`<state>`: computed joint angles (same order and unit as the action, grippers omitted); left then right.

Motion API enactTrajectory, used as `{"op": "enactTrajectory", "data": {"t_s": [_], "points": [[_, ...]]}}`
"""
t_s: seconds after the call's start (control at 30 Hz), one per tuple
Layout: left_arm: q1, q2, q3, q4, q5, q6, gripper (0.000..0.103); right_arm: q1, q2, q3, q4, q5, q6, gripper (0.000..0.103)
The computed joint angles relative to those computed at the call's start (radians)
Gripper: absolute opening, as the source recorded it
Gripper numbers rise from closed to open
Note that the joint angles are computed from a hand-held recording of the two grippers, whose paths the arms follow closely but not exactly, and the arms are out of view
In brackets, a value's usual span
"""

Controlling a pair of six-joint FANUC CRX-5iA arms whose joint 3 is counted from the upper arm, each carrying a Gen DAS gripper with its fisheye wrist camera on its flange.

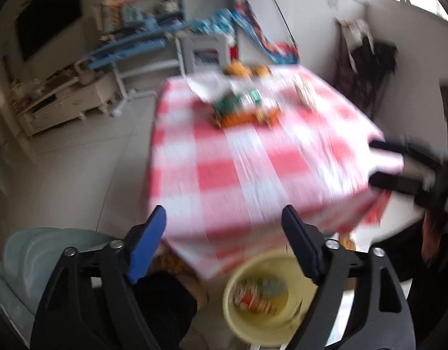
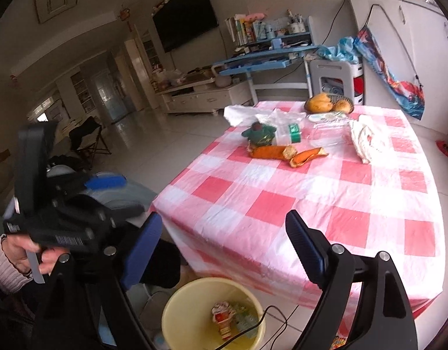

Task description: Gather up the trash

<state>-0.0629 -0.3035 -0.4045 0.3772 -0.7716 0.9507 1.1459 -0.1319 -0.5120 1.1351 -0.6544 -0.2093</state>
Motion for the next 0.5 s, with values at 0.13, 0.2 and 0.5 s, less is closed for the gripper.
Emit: {"op": "enactTrajectory", "data": {"t_s": [0.13, 0.2, 0.5], "points": [[0.004, 0.039, 0.029, 0.061, 0.069, 0.029, 0.086, -0.003, 0.013, 0.007, 0.054, -0.051, -0.029, 0.083], [-0.001, 0.074, 0.057, 0.079, 0.102, 0.055, 0.086, -0.006, 0.024, 0.017, 0.076, -0.082, -0.03, 0.084], [-0.018, 0.223, 0.151, 0.085, 0.149, 0.132, 0.089, -0.073, 0.083, 0.072, 0.088, -0.07, 0.046, 0.087]]}}
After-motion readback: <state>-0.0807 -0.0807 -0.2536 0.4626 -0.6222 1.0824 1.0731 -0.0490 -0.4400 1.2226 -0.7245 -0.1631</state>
